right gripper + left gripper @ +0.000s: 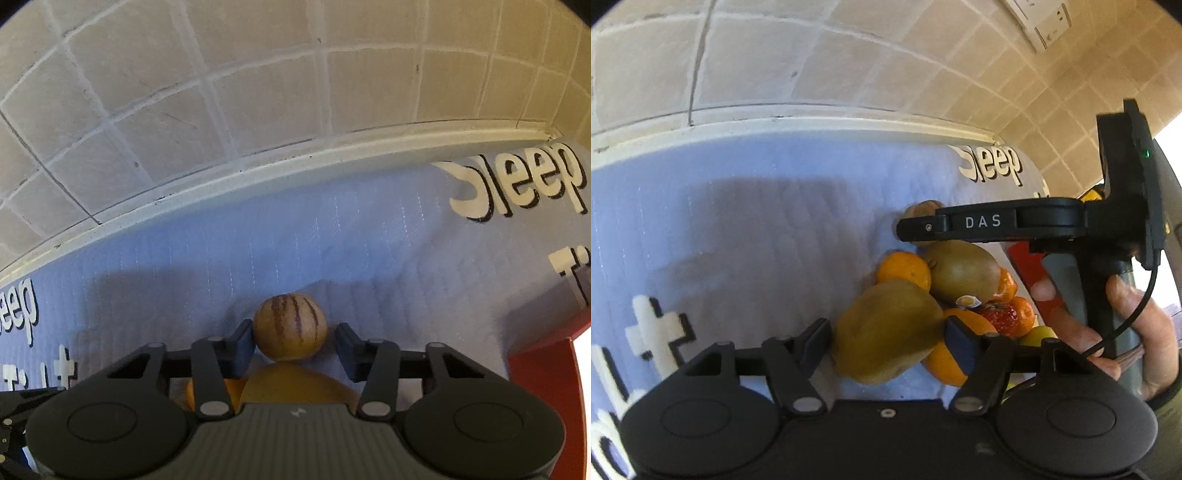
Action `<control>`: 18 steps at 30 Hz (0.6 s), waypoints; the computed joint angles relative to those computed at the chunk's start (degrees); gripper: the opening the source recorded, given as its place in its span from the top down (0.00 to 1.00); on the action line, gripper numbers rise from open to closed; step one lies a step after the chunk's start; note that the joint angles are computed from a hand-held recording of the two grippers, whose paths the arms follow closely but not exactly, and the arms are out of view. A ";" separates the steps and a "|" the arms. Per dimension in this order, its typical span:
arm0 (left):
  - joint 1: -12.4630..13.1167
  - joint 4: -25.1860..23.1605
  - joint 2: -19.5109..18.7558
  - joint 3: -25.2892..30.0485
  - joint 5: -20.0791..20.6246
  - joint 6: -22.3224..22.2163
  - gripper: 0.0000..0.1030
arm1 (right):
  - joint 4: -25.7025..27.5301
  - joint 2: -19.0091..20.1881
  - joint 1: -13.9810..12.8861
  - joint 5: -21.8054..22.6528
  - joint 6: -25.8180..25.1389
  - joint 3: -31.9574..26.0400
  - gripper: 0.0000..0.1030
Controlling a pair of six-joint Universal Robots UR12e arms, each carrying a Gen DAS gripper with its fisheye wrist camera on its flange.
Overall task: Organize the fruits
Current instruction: 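Grasp the small striped round fruit with the right tool while the left tool grasps a brown potato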
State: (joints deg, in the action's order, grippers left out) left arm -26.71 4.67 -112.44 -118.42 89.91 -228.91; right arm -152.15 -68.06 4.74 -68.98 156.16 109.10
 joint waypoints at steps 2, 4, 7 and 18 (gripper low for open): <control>0.10 0.58 -0.04 -0.20 -0.29 -0.03 0.22 | -0.53 0.04 0.17 0.24 -0.16 0.19 0.58; 0.14 0.65 -0.17 -0.11 -0.35 0.10 0.23 | -1.14 0.06 0.18 0.31 -0.14 0.36 0.58; 0.01 0.11 -0.05 0.01 0.25 0.46 0.24 | -1.72 0.21 0.12 0.88 0.33 0.49 0.59; -3.14 -4.67 2.76 1.78 9.00 0.52 0.25 | -2.93 -3.82 -3.55 8.08 1.04 3.16 0.60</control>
